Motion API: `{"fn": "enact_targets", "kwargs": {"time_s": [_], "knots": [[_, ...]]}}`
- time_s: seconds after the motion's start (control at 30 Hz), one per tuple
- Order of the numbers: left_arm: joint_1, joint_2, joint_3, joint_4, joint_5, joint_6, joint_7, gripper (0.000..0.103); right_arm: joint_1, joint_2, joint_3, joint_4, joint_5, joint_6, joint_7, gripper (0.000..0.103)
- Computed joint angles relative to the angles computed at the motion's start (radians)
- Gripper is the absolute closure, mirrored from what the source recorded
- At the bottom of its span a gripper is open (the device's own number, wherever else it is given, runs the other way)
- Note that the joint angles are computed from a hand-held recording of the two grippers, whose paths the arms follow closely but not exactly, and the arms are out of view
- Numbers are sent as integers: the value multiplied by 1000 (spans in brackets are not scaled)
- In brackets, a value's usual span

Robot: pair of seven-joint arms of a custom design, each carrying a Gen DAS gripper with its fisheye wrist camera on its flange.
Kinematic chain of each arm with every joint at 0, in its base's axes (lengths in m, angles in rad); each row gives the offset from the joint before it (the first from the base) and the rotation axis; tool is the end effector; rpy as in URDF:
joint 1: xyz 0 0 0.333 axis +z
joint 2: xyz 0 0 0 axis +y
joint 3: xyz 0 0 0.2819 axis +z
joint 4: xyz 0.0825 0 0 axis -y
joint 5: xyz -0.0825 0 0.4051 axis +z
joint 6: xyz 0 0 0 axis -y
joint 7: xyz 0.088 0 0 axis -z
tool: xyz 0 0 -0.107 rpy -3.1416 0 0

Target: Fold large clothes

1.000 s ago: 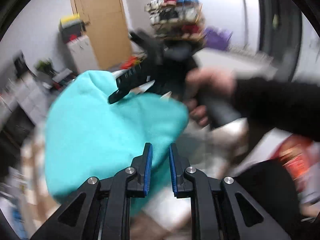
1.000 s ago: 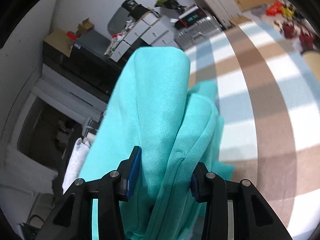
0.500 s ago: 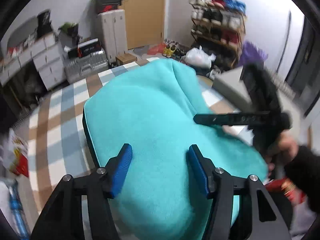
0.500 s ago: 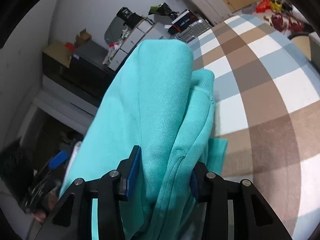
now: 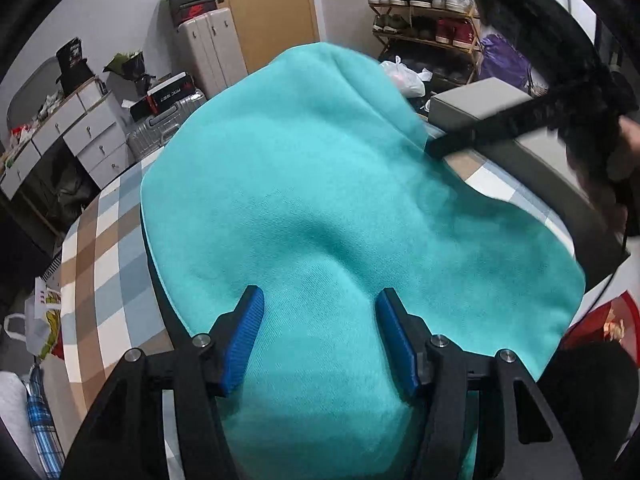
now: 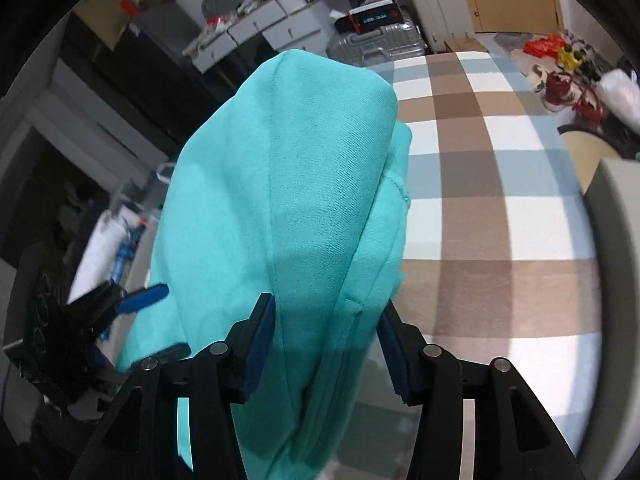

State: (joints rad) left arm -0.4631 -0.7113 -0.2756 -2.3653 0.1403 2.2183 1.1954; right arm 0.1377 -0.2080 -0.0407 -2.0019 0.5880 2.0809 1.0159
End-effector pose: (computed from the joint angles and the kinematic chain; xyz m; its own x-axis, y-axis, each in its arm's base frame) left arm 0.3060 -0.2990 0.5945 -0.3570 -0.9274 -0.1115 -0.7413 0.3539 -0.5702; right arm 0.5472 0.0800 0.5474 0.4723 -0.8046 -0.3600 -0.8404 -0.2878 -0.4592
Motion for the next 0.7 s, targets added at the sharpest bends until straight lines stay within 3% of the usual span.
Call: {"fn": "enact_targets", "kwargs": {"time_s": [0.1,0.2,0.3,0.37,0.47,0.5,0.53,0.57,0.63,0.7], "knots": [[0,-11,30,-56,-10,73,14,50,-16,-48,31,-34,-138,167,59,48],[2,-29,23,-84,-14,114,1,50,13,-68,-7,-3,-18,196,-1,52],[8,-37,13,-106,3,145,-10,50,39,-35,27,63,-43,241,-8,52],[8,-50,13,-130,9,182,-21,50,55,11,63,110,-118,279,11,52],[11,-59,6,-150,29,219,-32,50,59,130,131,189,-431,357,179,54],[11,-58,4,-150,35,222,-34,50,64,179,139,232,-544,323,260,54],[9,-56,6,-150,35,228,-36,50,75,256,135,310,-589,234,314,59],[8,-53,9,-150,34,236,-40,50,84,304,125,361,-577,164,324,68],[12,-45,4,-146,40,243,-52,50,101,409,106,463,-568,16,355,68],[23,-33,-12,-134,57,238,-70,50,122,429,91,446,-594,31,373,68]]}}
